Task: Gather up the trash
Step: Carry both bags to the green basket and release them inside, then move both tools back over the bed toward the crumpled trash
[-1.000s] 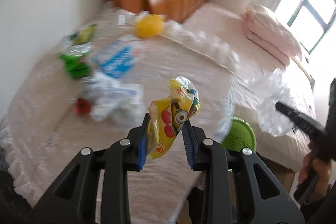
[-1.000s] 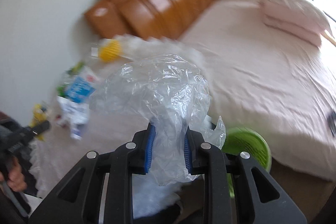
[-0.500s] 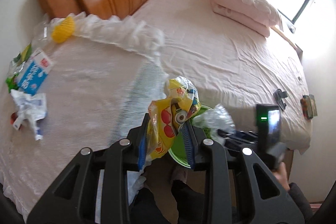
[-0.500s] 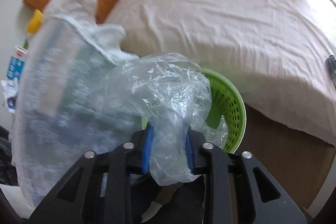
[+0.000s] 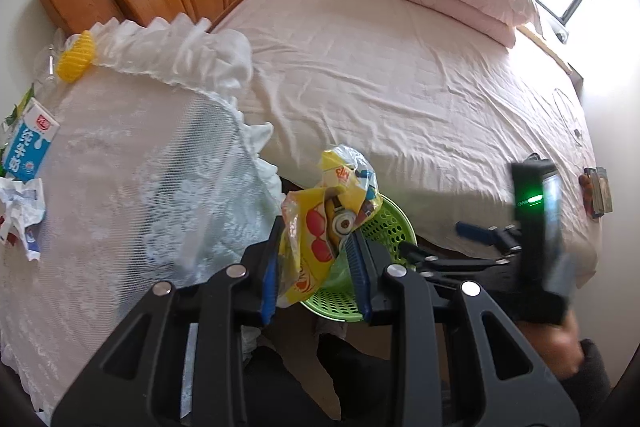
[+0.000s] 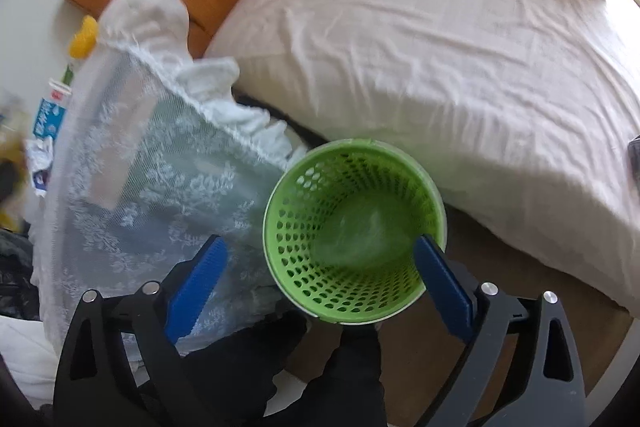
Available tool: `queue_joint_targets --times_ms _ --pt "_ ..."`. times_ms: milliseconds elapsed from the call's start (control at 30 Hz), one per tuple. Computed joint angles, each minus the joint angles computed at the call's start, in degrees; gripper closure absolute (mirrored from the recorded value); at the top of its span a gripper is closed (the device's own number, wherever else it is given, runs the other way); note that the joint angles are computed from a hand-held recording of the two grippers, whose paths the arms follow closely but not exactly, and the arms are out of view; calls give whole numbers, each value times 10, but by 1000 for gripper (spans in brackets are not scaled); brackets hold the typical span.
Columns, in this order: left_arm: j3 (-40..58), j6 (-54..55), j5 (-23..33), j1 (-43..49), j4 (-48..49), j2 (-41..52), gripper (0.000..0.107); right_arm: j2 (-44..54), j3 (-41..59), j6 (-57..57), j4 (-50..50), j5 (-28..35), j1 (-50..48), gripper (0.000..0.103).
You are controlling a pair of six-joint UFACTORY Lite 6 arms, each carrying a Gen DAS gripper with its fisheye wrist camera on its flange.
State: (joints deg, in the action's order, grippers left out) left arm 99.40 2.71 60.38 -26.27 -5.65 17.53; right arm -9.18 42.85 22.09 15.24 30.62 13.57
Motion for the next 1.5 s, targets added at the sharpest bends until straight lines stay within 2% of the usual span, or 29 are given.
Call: queue_joint_targets --times_ms 100,167,200,233,300,333,633,867,1033,1233,1367,1500 --pt "-2 -7 -3 -15 -4 9 74 -60 4 35 -51 43 -26 4" --pt "1 -12 -1 -24 -6 15 63 -99 7 38 -68 77 -55 4" --pt "-1 -13 -3 -28 -6 14 53 -111 10 36 -72 89 -67 4" --pt "-3 -15 -6 -33 -5 13 38 -124 13 36 -77 101 -80 3" --pt "-2 -25 -11 -44 9 10 21 -144 20 34 -83 124 -100 3" --pt "0 -30 -14 -49 16 9 17 -151 24 30 -85 132 -110 3" --pt "11 -25 -6 -44 16 6 12 -159 56 48 -109 154 -122 3" --pt "3 -9 -4 -19 10 -9 12 -128 98 111 -149 161 -62 3" --pt "-2 12 -2 33 8 -30 12 -86 156 171 -180 164 -7 3" --pt "-7 56 -6 146 18 -65 12 35 300 221 -207 162 77 3" --pt "5 100 0 246 0 -69 12 151 437 235 -214 169 137 3" --pt "32 148 7 359 -22 -54 12 292 619 227 -210 203 189 3"
